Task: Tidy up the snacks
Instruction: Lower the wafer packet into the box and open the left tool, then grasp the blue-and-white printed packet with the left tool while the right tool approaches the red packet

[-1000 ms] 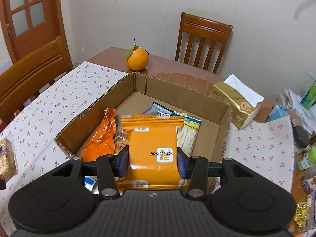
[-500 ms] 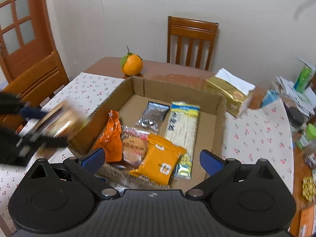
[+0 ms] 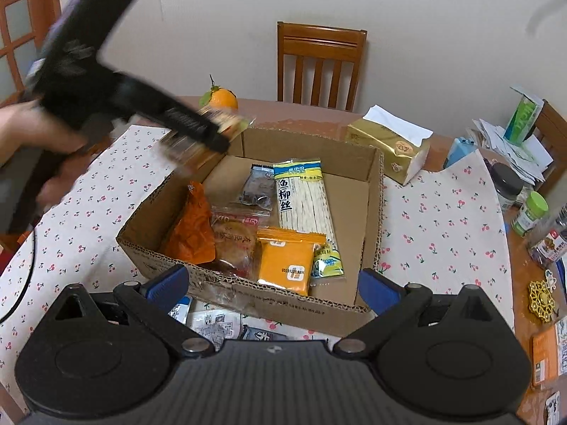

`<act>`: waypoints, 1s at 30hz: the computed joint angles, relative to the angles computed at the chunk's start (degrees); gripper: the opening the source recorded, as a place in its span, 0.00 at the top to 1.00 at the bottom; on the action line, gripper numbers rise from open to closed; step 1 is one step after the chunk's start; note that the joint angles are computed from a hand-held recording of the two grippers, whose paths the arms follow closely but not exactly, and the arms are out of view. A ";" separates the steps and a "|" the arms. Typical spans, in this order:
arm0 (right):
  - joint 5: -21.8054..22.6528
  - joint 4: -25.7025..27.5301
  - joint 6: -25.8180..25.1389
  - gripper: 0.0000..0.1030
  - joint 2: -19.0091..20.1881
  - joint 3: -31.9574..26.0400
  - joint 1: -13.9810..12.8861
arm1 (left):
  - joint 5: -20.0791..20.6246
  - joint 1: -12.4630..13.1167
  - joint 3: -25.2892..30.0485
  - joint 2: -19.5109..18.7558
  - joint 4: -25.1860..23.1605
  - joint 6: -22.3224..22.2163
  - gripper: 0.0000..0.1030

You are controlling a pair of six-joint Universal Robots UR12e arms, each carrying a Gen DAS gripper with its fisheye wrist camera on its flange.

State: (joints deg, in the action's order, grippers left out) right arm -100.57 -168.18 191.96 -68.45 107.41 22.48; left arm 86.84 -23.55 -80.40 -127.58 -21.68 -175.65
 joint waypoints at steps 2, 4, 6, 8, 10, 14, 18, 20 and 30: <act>-0.30 0.04 0.30 0.00 -0.11 0.13 0.16 | 0.90 -0.06 1.69 -1.12 -0.64 -0.54 0.47; -0.71 0.26 0.60 0.00 -0.16 0.17 0.26 | 2.02 -0.15 2.63 -1.85 -0.33 -1.81 0.37; -1.07 0.30 0.72 0.00 -0.23 0.24 0.34 | 3.30 -0.27 3.20 -2.29 0.25 -2.48 0.16; -1.58 0.40 1.03 0.00 -0.28 0.27 0.44 | 4.56 -0.39 2.91 -2.27 2.06 -2.68 0.11; -1.64 0.44 1.18 0.00 -0.37 0.35 0.49 | 4.29 -0.26 2.60 -1.91 2.15 -2.37 0.11; -2.51 0.62 1.35 0.00 -0.30 0.18 0.82 | 5.23 -0.32 0.94 -0.64 3.50 -2.29 0.09; -3.27 0.38 1.35 0.00 -0.47 0.46 1.08 | 6.17 -0.47 -2.32 1.48 5.17 -1.43 0.09; -3.32 -0.05 1.40 0.00 -0.59 0.79 1.20 | 7.01 -0.58 -4.26 2.56 6.63 -1.25 0.09; -3.98 -0.89 0.37 0.00 -1.47 3.77 2.17 | 12.23 -0.79 -16.03 8.57 14.21 -5.45 0.05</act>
